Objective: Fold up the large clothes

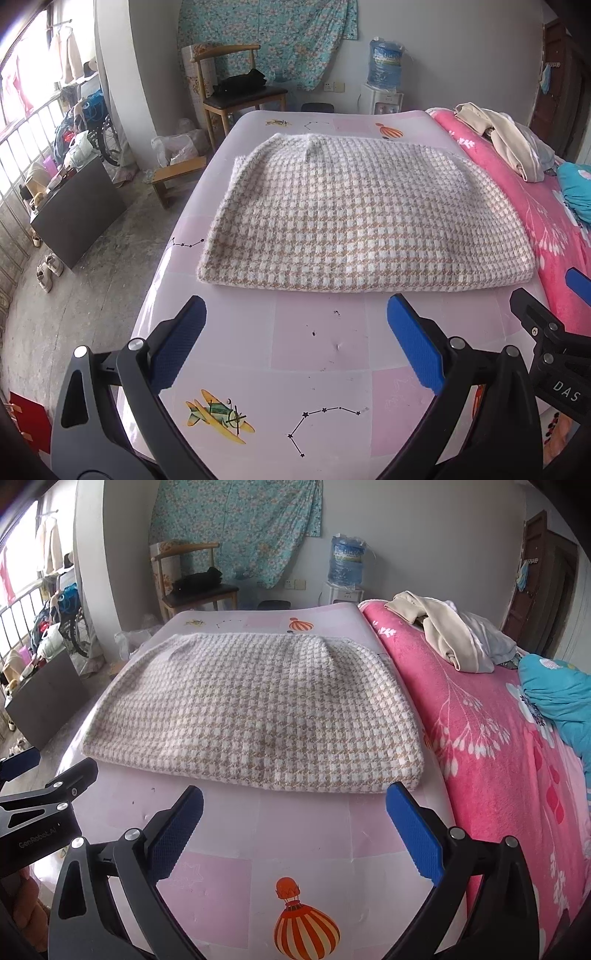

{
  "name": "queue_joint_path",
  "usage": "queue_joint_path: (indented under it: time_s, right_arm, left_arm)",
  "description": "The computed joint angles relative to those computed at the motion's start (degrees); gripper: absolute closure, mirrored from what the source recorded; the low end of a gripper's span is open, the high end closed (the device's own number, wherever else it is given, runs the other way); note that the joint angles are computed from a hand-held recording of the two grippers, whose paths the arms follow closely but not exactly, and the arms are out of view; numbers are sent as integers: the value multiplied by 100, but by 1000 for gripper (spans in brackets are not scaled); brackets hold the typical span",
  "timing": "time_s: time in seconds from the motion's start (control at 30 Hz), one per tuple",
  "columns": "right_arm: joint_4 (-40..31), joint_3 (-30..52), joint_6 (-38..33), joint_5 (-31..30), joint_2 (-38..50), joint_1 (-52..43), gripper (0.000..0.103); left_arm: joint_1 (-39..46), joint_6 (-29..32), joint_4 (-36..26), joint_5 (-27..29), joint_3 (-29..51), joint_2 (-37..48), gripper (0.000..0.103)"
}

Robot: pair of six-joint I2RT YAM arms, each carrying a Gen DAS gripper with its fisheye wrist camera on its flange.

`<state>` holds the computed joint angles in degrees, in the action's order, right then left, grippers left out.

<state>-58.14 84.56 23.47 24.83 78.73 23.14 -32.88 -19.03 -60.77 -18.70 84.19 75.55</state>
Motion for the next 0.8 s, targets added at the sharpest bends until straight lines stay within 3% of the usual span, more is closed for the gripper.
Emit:
queue_joint_path:
  time_s: [0.23,0.8]
  right_arm:
    - [-219,96,34,461,137,182,6]
    - [-213,125,18,15,94,-1,6]
  left_arm:
    - [93,-99,-104,25,-24,2,8]
    - [116,-24,-125,72,7,58,8]
